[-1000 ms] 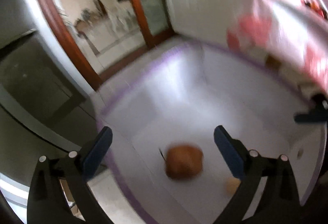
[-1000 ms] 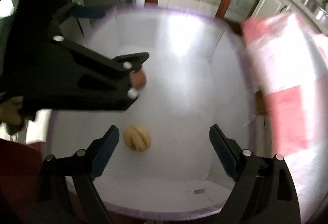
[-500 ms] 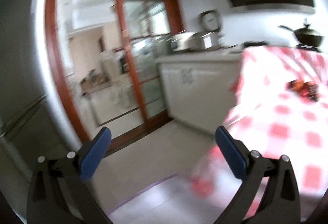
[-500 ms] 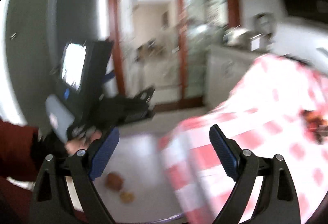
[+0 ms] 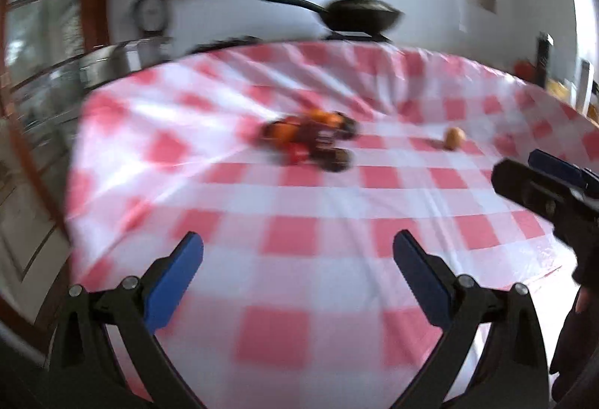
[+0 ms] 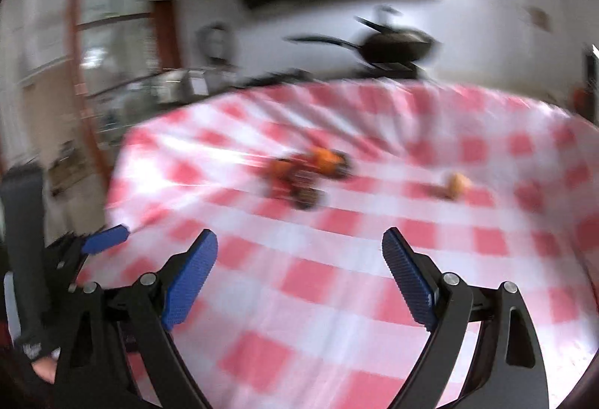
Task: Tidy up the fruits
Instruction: 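Move both tools back over the tablecloth toward the fruit cluster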
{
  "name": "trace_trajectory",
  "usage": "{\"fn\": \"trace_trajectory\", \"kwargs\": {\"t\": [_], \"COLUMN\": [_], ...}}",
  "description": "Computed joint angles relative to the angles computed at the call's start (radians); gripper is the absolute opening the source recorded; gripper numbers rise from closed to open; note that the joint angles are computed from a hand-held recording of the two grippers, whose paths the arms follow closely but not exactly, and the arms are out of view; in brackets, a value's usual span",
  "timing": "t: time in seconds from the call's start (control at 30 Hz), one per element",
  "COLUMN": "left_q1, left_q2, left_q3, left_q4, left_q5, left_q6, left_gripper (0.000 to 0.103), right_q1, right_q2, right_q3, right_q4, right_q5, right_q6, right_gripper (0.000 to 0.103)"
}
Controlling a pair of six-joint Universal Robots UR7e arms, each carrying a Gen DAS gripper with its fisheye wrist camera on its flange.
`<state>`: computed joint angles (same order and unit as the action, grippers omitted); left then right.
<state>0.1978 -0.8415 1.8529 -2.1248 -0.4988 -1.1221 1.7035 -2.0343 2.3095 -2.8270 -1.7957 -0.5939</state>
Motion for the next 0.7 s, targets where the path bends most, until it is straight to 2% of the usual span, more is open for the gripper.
{"fn": "trace_trajectory", "kwargs": {"t": [0.07,0.13,0.3,0.33,0.4,0.47,0.6,0.7], "left_q1": [0.035,0.092,0.166,0.17,0.177,0.179,0.198,0.204], "left_q2": [0.052,0.109,0.142,0.13,0.115,0.1,0.073,0.064], "left_q3": [-0.023,-0.081,-0.123,-0.123,-0.099,-0.068,-0.022,-0.002], "left_q4": [-0.114,-0.213,-0.287,-0.27,-0.339,-0.409,-0.503,-0.55], "left_q5": [-0.015,-0.066,-0.127,-0.149,-0.184,-0.193,-0.233,-0.245], "left_q6": [0.104,0.211,0.262,0.249,0.273,0.277,0.235,0.224], "left_gripper": [0.102,0.102,0.102,0.102,0.102,0.102,0.102,0.102], "right_q1": [-0.058,-0.122,-0.217,-0.23,-0.236,-0.245,-0.271,-0.246], "right_q2": [0.052,0.087,0.172,0.193,0.243,0.291,0.403,0.511], "right_q3": [-0.036,-0.083,-0.178,-0.197,-0.244,-0.277,-0.391,-0.48], "right_q4": [-0.021,-0.005,0.048,0.06,0.077,0.005,0.0,-0.005], "right_q5": [-0.032,-0.061,-0.103,-0.104,-0.124,-0.146,-0.177,-0.253], "right_q6": [0.023,0.037,0.091,0.101,0.107,0.121,0.211,0.184], "right_gripper": [0.087,0.087,0.087,0.087,0.087,0.087,0.087,0.087]}}
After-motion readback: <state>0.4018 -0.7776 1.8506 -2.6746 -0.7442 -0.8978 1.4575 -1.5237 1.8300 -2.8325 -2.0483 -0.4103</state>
